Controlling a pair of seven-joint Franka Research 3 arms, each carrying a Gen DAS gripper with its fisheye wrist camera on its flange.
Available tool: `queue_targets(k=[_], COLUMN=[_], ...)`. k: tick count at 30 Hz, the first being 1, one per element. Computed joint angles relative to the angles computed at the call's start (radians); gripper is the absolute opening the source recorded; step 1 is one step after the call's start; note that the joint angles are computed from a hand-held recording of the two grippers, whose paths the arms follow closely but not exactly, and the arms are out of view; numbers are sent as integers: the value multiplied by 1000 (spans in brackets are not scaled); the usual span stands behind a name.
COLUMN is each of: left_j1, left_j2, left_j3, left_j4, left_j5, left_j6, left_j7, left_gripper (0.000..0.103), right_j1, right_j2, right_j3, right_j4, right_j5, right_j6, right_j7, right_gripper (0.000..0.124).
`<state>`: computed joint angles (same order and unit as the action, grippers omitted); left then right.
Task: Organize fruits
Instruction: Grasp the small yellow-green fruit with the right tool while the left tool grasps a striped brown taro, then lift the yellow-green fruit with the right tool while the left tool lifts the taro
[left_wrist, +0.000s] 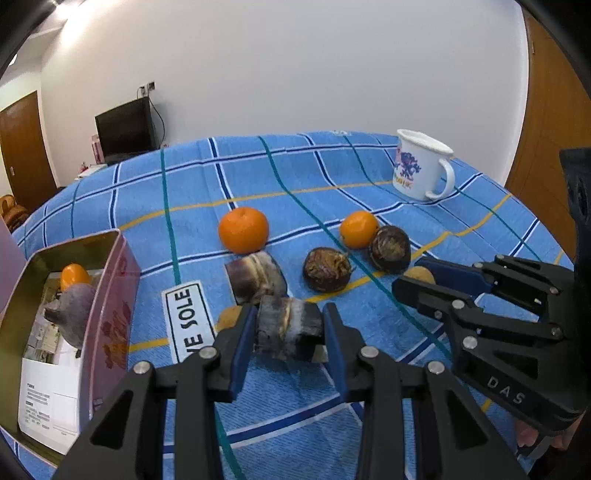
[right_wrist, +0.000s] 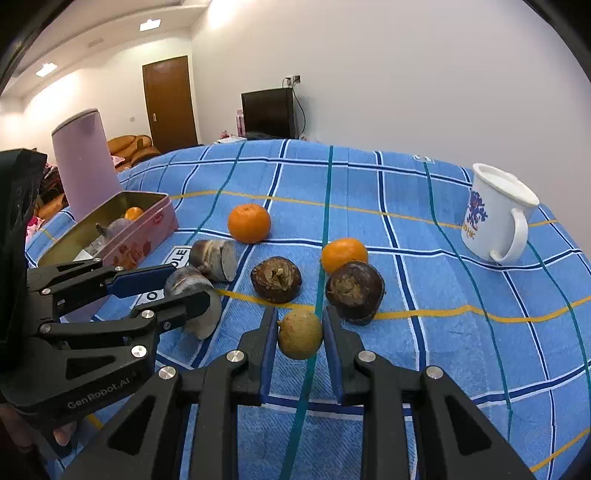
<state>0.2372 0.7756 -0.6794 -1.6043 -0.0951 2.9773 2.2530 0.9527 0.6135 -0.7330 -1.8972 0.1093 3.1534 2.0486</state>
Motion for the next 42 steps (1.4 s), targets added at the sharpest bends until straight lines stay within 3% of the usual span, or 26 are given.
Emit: queue_targets(k=[6,13,21,30,42], left_j1=[29,115,149,201,243], left_j2=[-1,28,43,59,66], left_j3=[-33,-127,-162,-209,-228], left_j4=[-32,-59,-69,-109,-164], left_j5=[22,57,83,169,328], left_j6=[52,70,80,149,264], left_j7=[5,7,-13,-63,-172], left_gripper=[38,38,37,37,37], right_j1=[12,54,77,74,44], right_j2=[-7,4,15,6,-12], right_j3=[-2,-31,-41,-14,55], right_j4=[-24,-39,-36,-51,-56], right_j5=[42,129,224,332,458], right_j6=[55,96,99,159,235], right_j7=[-44,-112,-191,-292,-444], right_gripper=[26,26,26,26,26])
